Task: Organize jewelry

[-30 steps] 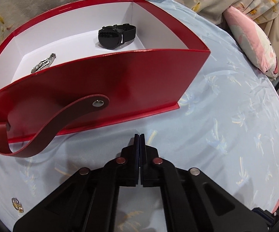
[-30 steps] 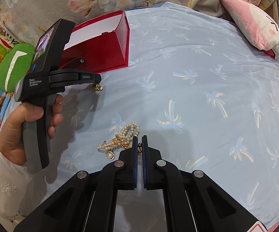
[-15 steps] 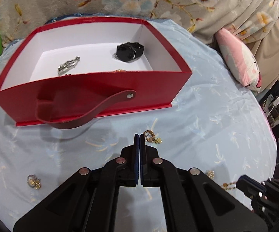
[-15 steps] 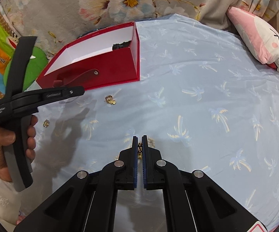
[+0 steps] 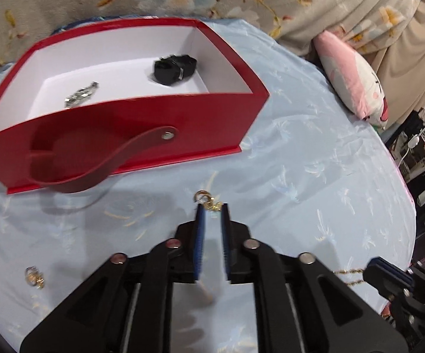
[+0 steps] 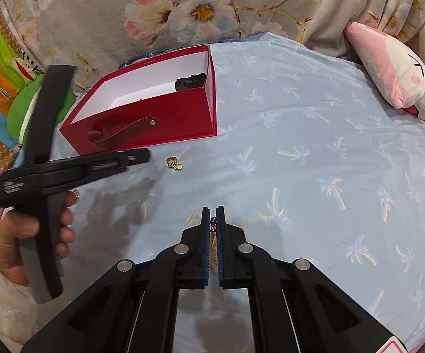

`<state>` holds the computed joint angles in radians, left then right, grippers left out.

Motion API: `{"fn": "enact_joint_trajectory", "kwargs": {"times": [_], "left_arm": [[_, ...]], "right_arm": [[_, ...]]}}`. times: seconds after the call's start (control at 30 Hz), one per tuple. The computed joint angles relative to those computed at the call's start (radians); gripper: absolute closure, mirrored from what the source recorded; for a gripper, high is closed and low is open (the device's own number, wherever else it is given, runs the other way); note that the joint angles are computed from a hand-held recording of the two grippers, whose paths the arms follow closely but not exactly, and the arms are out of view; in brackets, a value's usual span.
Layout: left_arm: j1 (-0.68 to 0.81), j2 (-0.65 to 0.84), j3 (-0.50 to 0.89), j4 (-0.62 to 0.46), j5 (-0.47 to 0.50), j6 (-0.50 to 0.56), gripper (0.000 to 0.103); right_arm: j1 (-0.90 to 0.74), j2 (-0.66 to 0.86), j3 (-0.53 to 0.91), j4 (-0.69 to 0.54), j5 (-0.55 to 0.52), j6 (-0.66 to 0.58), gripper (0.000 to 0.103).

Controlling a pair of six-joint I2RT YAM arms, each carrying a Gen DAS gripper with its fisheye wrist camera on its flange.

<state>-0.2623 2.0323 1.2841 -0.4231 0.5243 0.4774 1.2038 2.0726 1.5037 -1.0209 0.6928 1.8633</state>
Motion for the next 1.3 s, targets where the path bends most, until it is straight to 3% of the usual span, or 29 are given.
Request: {"fn": "enact_joint_trajectory", "kwargs": {"times": [0.27,0.57,0.77,1.07,1.3], "left_arm": [[-0.033,0.058,0.008,0.036,-0.059,-0.043,0.083],[0.2,0.029,-0.01,0.023,-0.083,0.039,0.083],[0.33,0.096,0.063,-0.005,-0.126,0.061,0.083],[0.341,0.121,0.085,-0.029,-0.085,0.086,0.084],[0.325,0.101,0.056,0.033,-0.109,0.053,0.084]], "right_arm": [[-0.001,-0.021,-0.038,0.009,-0.005,0.02,0.1],[-0.024,-0.015,-0.045,0.091,-0.01,-0.068,0.1],[-0.036,0.018,0.006,0.106,-0.011,-0.116,0.1],[-0.039,0.07,0.103,0.061,-0.017,-0.14,0.1],[-0.044,0.079,0.122,0.056,-0.017,-0.151,0.1]]}}
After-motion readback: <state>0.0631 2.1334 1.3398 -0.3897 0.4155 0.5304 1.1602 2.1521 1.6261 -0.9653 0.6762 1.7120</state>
